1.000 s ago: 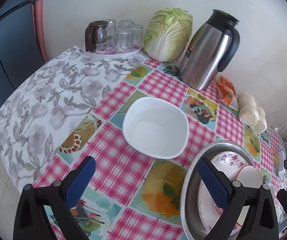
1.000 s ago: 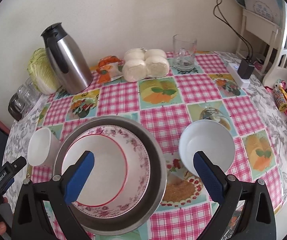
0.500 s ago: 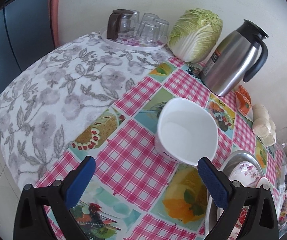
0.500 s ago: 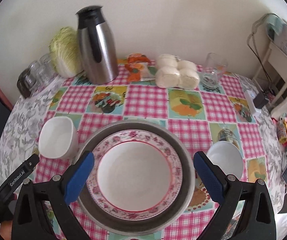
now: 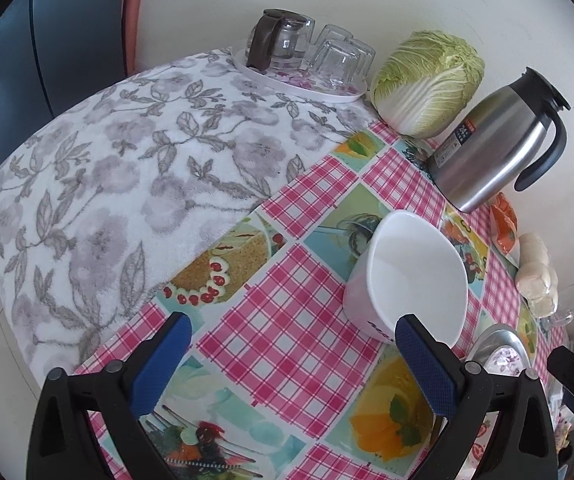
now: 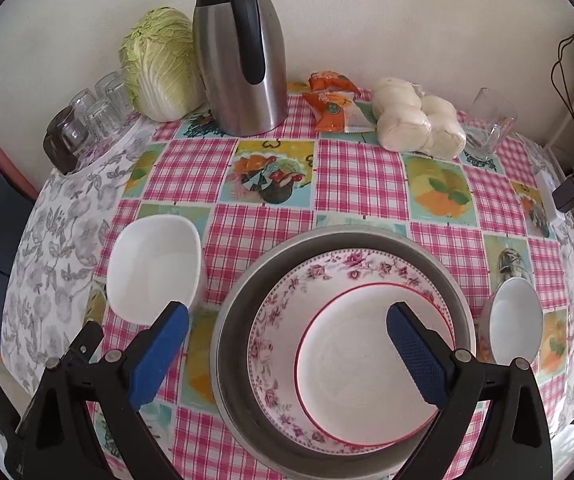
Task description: Organize plates and bowls
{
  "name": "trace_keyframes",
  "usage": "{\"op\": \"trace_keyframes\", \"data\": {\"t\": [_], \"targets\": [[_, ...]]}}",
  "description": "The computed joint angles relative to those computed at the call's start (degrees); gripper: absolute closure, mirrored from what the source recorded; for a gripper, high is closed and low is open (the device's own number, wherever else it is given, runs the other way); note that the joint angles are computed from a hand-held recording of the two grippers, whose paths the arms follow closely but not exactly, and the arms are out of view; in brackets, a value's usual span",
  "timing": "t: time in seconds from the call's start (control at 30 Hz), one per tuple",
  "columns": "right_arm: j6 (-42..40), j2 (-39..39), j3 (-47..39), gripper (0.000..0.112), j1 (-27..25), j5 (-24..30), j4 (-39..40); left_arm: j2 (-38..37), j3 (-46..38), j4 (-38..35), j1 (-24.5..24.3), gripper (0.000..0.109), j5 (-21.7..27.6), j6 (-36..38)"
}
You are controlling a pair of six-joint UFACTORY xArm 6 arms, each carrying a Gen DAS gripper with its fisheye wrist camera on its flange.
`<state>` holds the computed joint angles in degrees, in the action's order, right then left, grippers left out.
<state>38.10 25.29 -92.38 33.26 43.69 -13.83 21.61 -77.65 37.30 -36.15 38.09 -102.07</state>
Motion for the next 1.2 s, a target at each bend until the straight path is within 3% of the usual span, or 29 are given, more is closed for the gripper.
{"op": "trace_keyframes", "data": {"t": [0.3, 0.47, 0.77, 0.93, 1.2], "targets": [[-1.7, 4.8, -6.3, 0.013, 0.1, 2.6, -0.9, -0.8, 2.4, 7.8, 1.4, 0.006, -5.1, -10.1], [-4.2, 8.0, -10.5, 0.013, 0.4, 4.8, -0.7, 0.6, 0.0, 8.1, 1.2, 0.006, -3.1, -6.7], [-6.2, 12.8, -16.1, 0.015, 0.8, 5.2, 2.7, 2.8, -1.3, 8.5, 2.4, 0.007, -7.0, -5.0], [-8.9, 17.0, -21.5, 0.035, 1.3, 7.6, 5.8, 3.0, -0.6, 8.6, 3.3, 0.011, -8.0, -6.3], [-11.7, 21.4, -26.8, 0.055, 1.1, 9.3, 10.2, 4.9, -3.1, 10.8, 4.3, 0.018, -7.9, -1.8]]}}
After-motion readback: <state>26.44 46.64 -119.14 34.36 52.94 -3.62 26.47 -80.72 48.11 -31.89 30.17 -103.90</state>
